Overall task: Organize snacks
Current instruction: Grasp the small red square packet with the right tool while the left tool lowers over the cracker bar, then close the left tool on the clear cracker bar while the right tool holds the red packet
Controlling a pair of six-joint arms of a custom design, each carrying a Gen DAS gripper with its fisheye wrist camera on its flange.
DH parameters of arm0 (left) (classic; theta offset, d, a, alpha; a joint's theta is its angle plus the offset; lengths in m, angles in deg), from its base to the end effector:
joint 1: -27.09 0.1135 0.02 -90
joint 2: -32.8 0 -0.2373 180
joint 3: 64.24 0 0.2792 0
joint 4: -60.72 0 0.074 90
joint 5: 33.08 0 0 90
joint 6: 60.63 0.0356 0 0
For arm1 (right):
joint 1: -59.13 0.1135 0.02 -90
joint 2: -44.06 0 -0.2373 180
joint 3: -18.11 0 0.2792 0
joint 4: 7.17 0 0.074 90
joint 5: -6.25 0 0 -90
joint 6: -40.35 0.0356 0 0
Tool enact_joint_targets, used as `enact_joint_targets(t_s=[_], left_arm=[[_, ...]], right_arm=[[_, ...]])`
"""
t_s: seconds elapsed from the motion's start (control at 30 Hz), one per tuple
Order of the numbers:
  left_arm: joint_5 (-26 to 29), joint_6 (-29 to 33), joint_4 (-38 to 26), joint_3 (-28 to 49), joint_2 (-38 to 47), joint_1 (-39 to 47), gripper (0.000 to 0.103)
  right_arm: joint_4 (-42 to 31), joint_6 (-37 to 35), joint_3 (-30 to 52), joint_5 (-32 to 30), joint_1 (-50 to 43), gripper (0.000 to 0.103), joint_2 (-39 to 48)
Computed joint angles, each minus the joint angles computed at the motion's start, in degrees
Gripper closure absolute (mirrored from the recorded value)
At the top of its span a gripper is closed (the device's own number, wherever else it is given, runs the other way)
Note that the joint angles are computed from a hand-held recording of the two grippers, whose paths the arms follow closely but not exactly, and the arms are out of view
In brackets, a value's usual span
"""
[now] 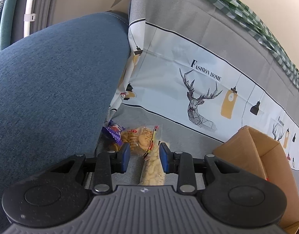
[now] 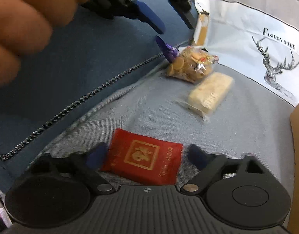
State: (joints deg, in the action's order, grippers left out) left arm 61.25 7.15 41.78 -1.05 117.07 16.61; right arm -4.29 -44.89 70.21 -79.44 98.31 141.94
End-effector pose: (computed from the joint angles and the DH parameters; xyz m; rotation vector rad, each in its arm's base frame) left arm 0.3345 -0.0646 0.1788 -0.1946 2.2882 -0.3846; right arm 0.2555 0.2048 0.0739 -0.6545 2.2425 0.2994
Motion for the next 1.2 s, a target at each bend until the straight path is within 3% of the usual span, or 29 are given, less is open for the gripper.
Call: enact_joint_targets(t_s=[0.07, 0.3, 0.37, 0.53, 0.73, 0.9, 0.97, 1.03, 1.2], left_arm=[[0.2, -0.6, 0.0, 0.5, 0.6, -0.4, 0.067], [-0.5, -1.2, -1.6, 4.6, 5.4, -3.4, 0.063], [-1.1, -1.3, -2.7, 6.5, 7.8, -4.5, 0.058], [-4.5, -1.1, -4.8, 11.2, 14.8, -7.8, 0.026], [-8.6, 0.0, -7.3, 17.8, 23.2, -10.3, 0.022], [-11.3, 0.9, -9.2, 22.2, 28.4, -12.0, 0.023], [-12.1, 1.6, -9.4, 23.1, 29.7, -12.5, 0.031], [-13.6, 2.7, -11.3, 24.6, 31.0, -12.8, 0.060], [-12.4, 3.2, -11.2, 21.7, 27.9, -12.0, 0.063]], right_arm=[[-1.0, -1.4, -0.5, -0.3, -0.4, 0.041, -1.6], [-11.5, -1.2, 0.0, -0.9, -5.6, 0.044, -9.4], [-14.4, -1.6, -0.5, -0.4, -6.9, 0.043, -12.1], [-16.8, 0.5, -3.1, 0.4, -9.6, 0.042, -13.1], [-14.4, 0.8, -2.6, -0.4, -11.1, 0.040, -9.9], [-14.2, 0.8, -3.4, -0.8, -11.2, 0.040, -10.7], [-14.2, 0.8, -3.3, -0.8, -11.2, 0.040, -10.5], [-14.2, 1.0, -2.8, -0.8, -11.1, 0.040, -10.0], [-13.6, 1.0, -2.7, -0.6, -11.1, 0.040, -9.3]])
